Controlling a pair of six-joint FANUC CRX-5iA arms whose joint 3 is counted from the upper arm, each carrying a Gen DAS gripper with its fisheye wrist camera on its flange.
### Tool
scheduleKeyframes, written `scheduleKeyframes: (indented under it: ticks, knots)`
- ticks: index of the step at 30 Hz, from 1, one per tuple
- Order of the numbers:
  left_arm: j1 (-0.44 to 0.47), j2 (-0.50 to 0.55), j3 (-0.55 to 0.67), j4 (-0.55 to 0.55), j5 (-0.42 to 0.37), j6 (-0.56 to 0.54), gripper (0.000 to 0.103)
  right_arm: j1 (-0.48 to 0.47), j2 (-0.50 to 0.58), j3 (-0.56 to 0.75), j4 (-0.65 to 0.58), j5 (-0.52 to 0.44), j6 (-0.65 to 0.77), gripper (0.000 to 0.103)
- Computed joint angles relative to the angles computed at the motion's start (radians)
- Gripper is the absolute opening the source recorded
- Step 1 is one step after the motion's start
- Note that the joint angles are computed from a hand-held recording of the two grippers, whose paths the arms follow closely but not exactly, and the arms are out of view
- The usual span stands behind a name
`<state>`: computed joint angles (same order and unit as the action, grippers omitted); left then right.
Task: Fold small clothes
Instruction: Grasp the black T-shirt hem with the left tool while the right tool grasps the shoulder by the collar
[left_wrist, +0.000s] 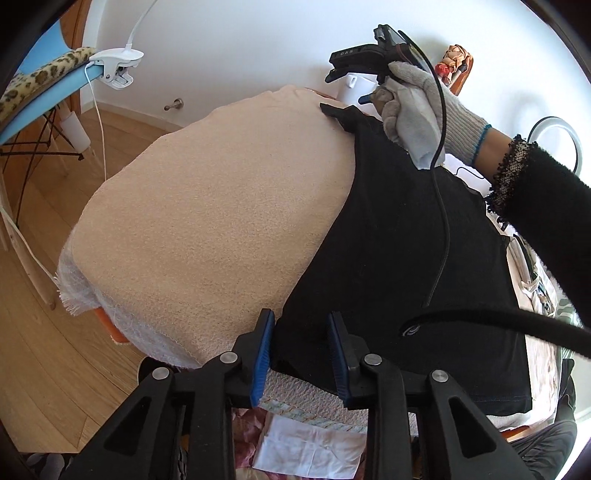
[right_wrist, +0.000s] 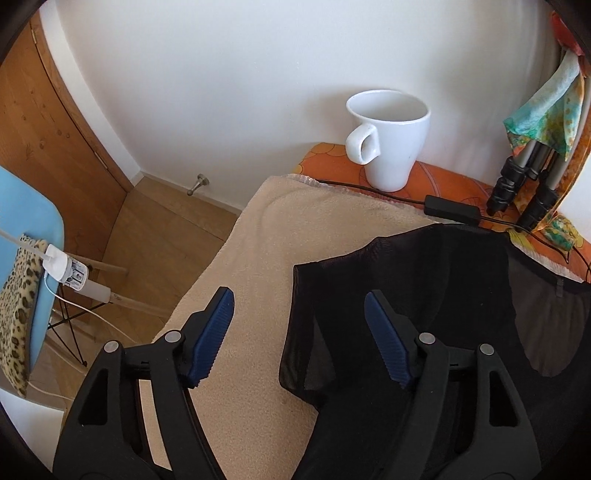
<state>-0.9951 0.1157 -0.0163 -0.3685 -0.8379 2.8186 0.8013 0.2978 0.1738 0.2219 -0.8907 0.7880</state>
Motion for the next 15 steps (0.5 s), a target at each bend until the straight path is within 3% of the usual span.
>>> scheduleKeyframes:
  ticks: [5, 9, 13, 15]
  knots:
    - [0.006, 0.000, -0.008, 0.001, 0.011, -0.002, 0.018, -0.015, 0.094, 0.073, -0.003, -0.025, 0.021, 0.076]
    - [0.006, 0.011, 0.007, 0.004, 0.001, -0.026, 0.010, -0.027, 0.142, 0.108, -0.015, -0.050, 0.028, 0.065]
    - [0.016, -0.001, -0.012, 0.014, 0.023, -0.028, 0.003, -0.012, 0.161, 0.107, 0.049, -0.063, 0.042, 0.064]
    - [0.023, -0.011, -0.027, 0.021, 0.041, -0.028, 0.002, 0.001, 0.176, 0.115, 0.095, -0.093, 0.056, 0.056]
